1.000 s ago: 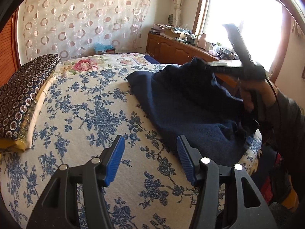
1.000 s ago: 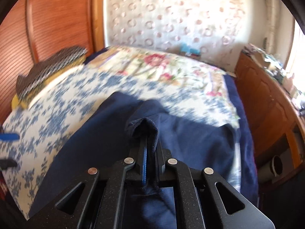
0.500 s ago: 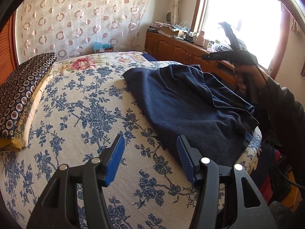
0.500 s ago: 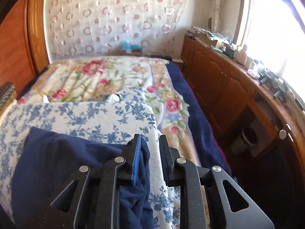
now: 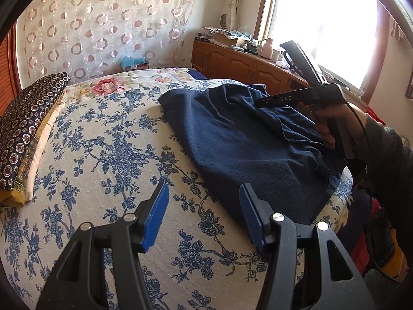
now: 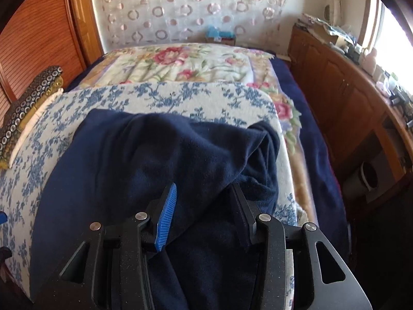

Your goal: Fold small clothes

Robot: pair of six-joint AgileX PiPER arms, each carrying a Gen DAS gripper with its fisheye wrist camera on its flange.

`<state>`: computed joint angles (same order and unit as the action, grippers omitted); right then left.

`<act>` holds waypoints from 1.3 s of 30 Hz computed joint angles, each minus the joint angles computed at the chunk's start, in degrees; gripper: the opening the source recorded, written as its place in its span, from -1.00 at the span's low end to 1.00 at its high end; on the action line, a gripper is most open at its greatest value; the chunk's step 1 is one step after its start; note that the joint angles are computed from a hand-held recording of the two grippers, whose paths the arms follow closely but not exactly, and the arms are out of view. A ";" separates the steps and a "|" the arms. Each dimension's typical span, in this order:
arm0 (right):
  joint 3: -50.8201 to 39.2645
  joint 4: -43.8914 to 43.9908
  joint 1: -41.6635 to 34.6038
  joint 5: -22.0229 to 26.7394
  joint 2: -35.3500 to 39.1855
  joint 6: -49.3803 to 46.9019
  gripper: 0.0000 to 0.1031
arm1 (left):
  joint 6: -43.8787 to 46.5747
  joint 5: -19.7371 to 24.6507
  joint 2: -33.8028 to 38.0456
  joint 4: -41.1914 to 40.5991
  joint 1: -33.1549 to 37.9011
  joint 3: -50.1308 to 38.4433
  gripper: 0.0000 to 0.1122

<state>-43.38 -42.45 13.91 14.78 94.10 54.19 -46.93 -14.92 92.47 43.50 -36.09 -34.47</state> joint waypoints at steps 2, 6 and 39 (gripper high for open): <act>0.16 0.53 -0.61 -1.34 0.23 -1.18 -0.18 | -0.25 -0.01 0.20 0.21 -0.02 -0.07 -0.01; 0.26 4.56 -2.50 -4.89 -0.13 -7.40 -0.66 | -0.25 -0.12 0.47 0.26 -0.04 -0.04 -0.01; 30.22 -15.63 40.49 28.28 -35.69 40.54 -0.42 | 5.96 -0.81 1.34 -8.00 -4.11 0.32 0.04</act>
